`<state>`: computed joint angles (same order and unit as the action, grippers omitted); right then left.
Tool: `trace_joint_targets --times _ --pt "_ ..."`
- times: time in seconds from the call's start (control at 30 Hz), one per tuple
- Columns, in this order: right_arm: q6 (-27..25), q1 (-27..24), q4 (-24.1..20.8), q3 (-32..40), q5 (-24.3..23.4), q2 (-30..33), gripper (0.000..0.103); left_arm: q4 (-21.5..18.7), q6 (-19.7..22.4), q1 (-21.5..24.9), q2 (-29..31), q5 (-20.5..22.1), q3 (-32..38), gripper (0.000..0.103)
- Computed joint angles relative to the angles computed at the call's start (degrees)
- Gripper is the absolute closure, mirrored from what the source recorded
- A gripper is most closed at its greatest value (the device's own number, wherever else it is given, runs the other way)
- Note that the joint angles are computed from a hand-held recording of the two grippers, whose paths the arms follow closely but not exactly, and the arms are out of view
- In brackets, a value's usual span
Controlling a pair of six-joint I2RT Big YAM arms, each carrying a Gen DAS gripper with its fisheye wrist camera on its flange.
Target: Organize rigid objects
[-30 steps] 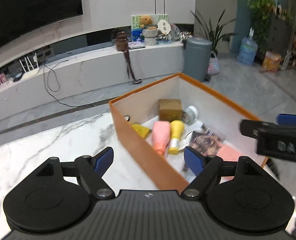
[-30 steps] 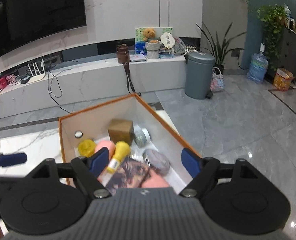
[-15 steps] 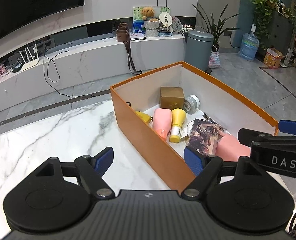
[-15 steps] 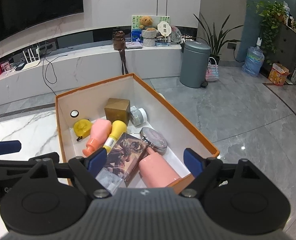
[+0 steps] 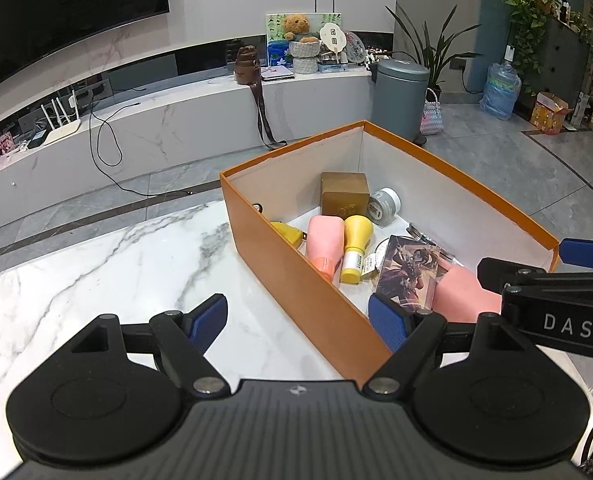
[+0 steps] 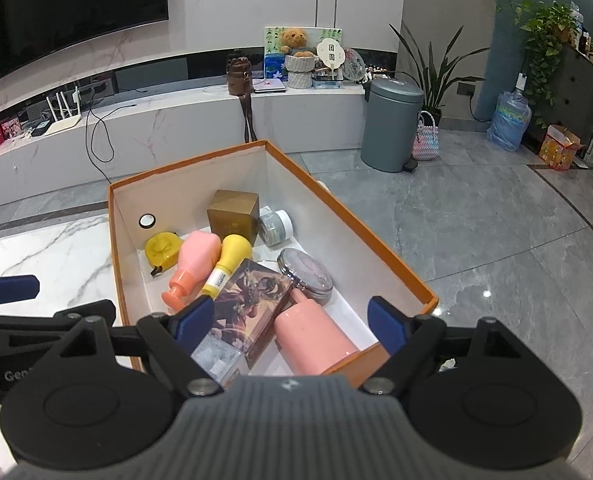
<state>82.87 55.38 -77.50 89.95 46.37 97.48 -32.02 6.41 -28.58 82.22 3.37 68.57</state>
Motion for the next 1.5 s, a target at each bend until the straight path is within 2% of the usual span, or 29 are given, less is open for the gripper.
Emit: trace_joint_targets --times 1.17,1.5 --pt "-0.22 -0.13 0.39 -0.52 0.40 -0.32 0.020 -0.29 -0.14 -0.15 -0.10 0.24 0.33 0.009" --pt "0.04 -0.13 0.23 -0.68 0.50 -0.58 0.020 -0.80 -0.85 -0.11 0.44 1.45 0.79 0.009"
